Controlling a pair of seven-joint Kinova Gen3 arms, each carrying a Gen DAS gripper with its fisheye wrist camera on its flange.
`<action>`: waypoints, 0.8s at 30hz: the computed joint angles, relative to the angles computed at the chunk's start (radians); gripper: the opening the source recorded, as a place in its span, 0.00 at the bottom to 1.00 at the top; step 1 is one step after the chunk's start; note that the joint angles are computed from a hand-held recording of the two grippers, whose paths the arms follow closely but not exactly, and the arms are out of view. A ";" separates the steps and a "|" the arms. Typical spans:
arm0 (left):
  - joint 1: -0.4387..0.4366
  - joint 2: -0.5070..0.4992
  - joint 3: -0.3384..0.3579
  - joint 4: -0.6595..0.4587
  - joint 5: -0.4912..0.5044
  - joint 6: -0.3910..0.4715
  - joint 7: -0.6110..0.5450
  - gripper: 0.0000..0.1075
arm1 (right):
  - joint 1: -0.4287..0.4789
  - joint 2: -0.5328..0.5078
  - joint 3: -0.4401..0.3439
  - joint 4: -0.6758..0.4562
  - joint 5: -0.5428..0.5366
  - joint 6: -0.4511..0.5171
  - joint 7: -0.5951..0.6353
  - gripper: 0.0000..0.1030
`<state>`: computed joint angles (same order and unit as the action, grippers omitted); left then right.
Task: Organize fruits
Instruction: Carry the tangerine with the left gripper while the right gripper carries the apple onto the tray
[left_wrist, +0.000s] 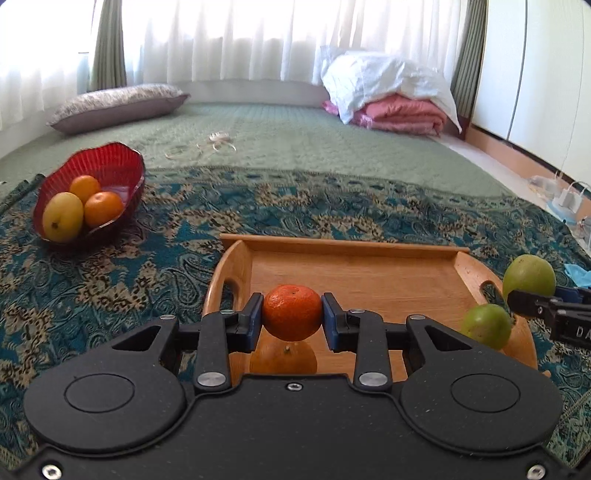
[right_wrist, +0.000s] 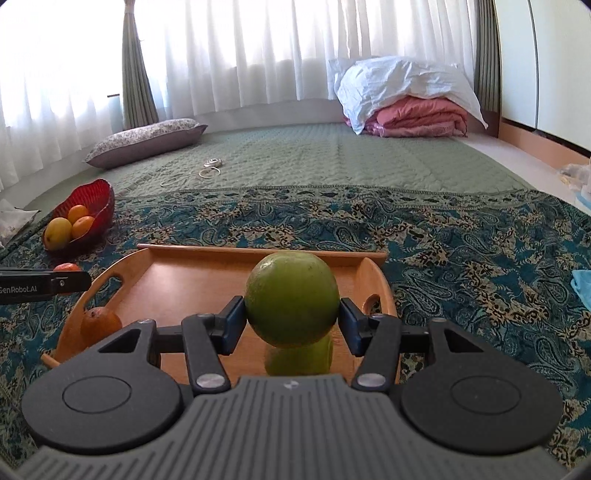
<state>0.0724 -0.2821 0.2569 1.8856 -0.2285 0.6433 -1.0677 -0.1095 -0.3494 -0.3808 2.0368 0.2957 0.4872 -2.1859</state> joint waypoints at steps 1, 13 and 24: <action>0.005 0.030 -0.012 -0.027 0.013 0.020 -0.014 0.29 | -0.010 0.025 0.020 -0.023 -0.015 0.019 0.011 0.55; 0.081 0.262 -0.107 -0.214 0.014 0.162 -0.042 0.29 | -0.133 0.219 0.187 -0.211 -0.113 0.174 0.159 0.55; 0.129 0.317 -0.137 -0.232 -0.029 0.184 -0.024 0.29 | -0.190 0.310 0.215 -0.275 -0.094 0.258 0.134 0.55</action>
<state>0.2009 0.0353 0.1194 1.6539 -0.2577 0.8275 -1.0917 -0.2998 -0.0389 -0.1662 1.7617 0.2017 0.7456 -2.0517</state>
